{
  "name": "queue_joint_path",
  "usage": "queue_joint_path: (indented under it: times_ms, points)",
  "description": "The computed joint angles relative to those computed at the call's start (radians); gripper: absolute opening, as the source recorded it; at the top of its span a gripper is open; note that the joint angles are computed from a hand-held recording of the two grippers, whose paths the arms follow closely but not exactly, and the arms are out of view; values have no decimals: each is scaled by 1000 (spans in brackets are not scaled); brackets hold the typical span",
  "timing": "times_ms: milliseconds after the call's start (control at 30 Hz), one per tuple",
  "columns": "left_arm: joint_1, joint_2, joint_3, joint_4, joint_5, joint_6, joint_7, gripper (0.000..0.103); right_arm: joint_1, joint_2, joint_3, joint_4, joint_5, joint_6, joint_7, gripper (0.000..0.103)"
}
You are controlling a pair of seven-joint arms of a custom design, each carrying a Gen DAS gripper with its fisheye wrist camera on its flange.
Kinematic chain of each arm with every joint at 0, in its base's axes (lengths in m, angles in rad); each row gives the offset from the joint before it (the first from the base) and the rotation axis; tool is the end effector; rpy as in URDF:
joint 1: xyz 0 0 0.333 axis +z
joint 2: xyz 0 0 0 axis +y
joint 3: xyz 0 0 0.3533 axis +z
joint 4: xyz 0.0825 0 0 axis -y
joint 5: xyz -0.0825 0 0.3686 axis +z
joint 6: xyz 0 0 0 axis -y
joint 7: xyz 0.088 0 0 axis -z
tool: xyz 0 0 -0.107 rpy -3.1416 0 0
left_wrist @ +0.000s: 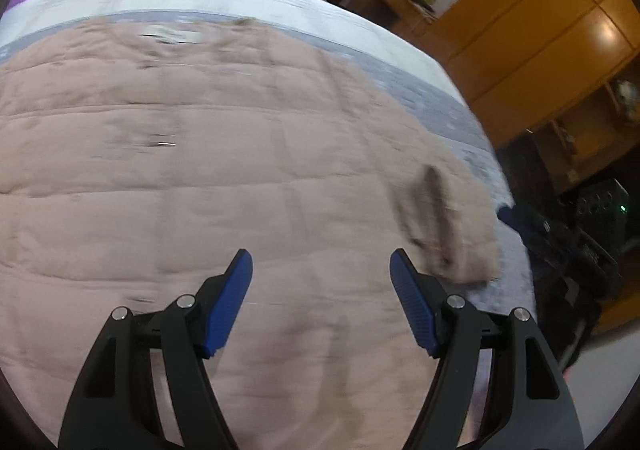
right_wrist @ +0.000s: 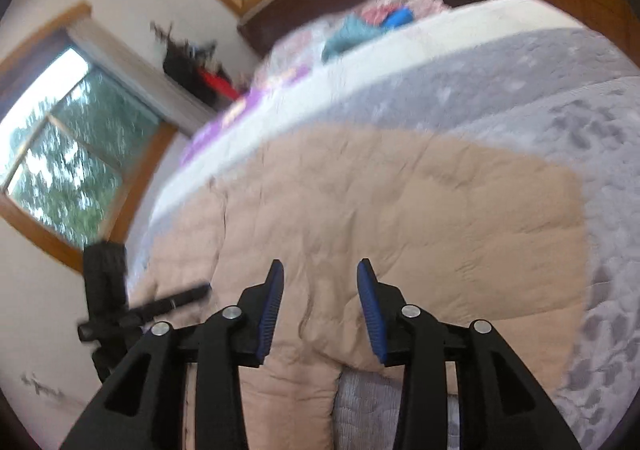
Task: Fold large clothes
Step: 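Fold the held side panel over the coat body and open the right tool, then grasp the opposite side edge of the coat with the left tool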
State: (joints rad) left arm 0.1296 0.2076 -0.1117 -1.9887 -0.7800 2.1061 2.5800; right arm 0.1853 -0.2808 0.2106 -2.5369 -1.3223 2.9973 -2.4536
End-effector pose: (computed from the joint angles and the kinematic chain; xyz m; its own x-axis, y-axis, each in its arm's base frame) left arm 0.5871 -0.0195 0.4108 -0.5375 -0.6821 0.4959 -0.8404 0.3851 -0.3813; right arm 0.3622 0.2310 0.4578 -0.3205 -0.7960 -0.5135 -0.5760 0.5941 -0.5615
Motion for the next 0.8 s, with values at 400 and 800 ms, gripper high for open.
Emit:
queue_joint_path:
  times_ms: [400,800]
  points:
    - [-144,-4,-72,-54,0,6,-61,50,67,-186,30,-147,525,-480,-268,40]
    - [-99,-121,-33,-131,-186,106,117,3,-5,-243,45,-214,476,-348,-211,40]
